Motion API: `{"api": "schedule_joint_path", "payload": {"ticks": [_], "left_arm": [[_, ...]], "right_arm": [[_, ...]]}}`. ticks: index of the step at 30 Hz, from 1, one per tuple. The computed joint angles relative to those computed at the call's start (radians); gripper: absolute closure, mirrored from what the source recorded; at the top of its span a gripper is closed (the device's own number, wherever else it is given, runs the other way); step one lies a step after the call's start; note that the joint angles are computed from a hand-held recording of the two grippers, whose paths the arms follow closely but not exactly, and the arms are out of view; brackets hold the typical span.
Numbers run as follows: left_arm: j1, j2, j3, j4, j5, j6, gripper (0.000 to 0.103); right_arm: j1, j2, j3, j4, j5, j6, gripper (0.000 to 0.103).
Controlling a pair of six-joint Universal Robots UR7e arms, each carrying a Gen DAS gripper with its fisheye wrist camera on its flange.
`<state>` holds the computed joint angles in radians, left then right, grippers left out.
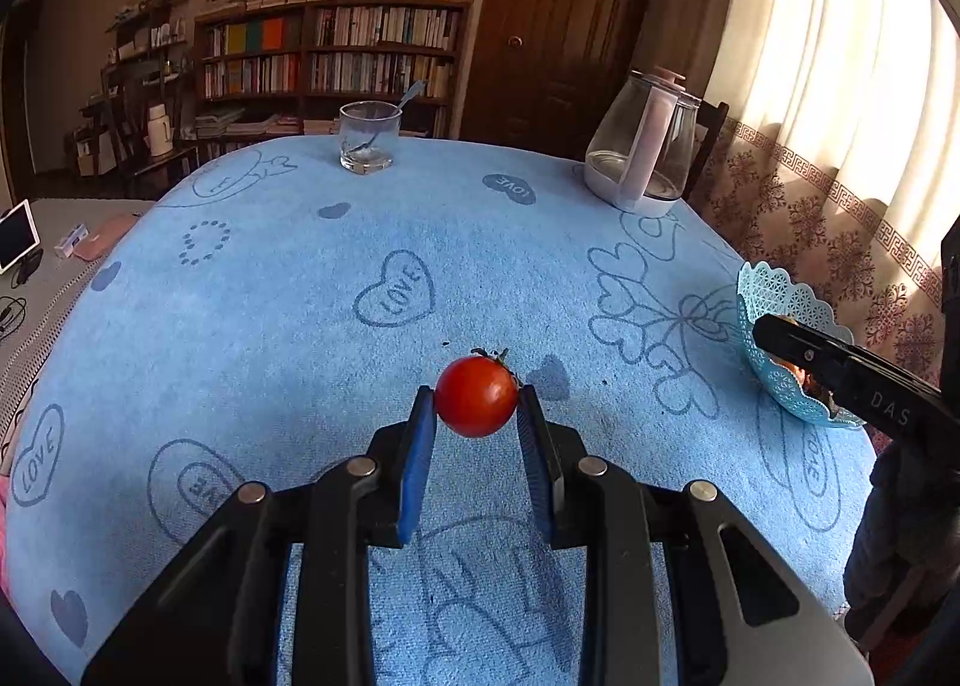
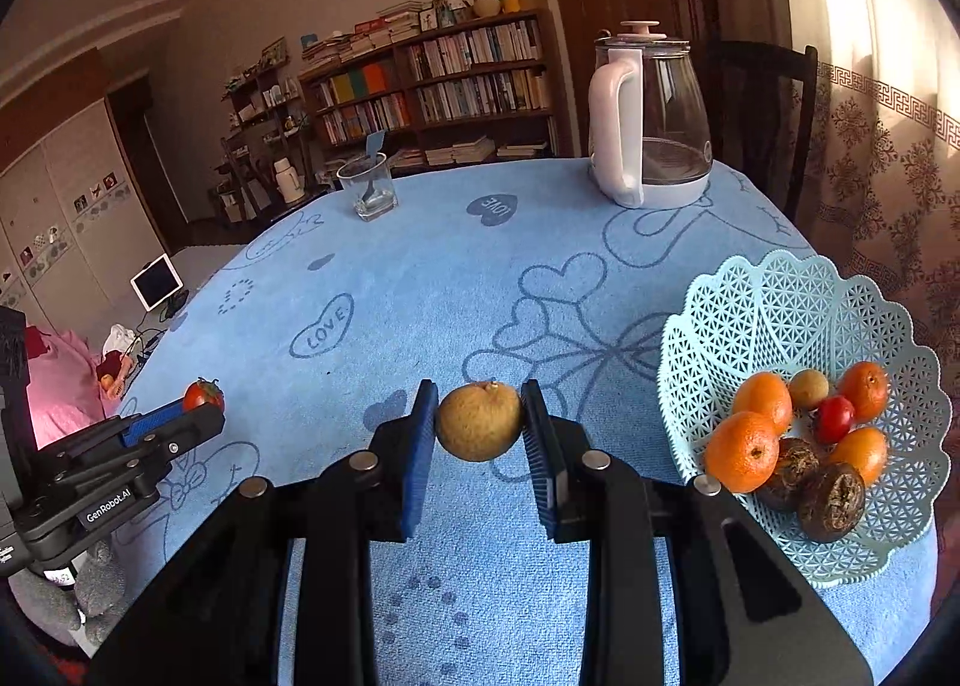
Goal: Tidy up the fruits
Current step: 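Carry the yellow fruit into the basket and open the right tool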
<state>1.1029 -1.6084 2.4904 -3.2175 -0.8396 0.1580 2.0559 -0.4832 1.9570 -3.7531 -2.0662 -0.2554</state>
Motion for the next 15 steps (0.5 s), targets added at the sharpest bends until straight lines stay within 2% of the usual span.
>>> {"api": "schedule_joint_path", "payload": {"ticks": [15], "left_arm": [[-0.012, -0.002, 0.007, 0.005, 0.002, -0.001, 0.075]], "right_arm": [[-0.080, -0.108, 0.118, -0.169, -0.088, 0.037, 0.074]]}}
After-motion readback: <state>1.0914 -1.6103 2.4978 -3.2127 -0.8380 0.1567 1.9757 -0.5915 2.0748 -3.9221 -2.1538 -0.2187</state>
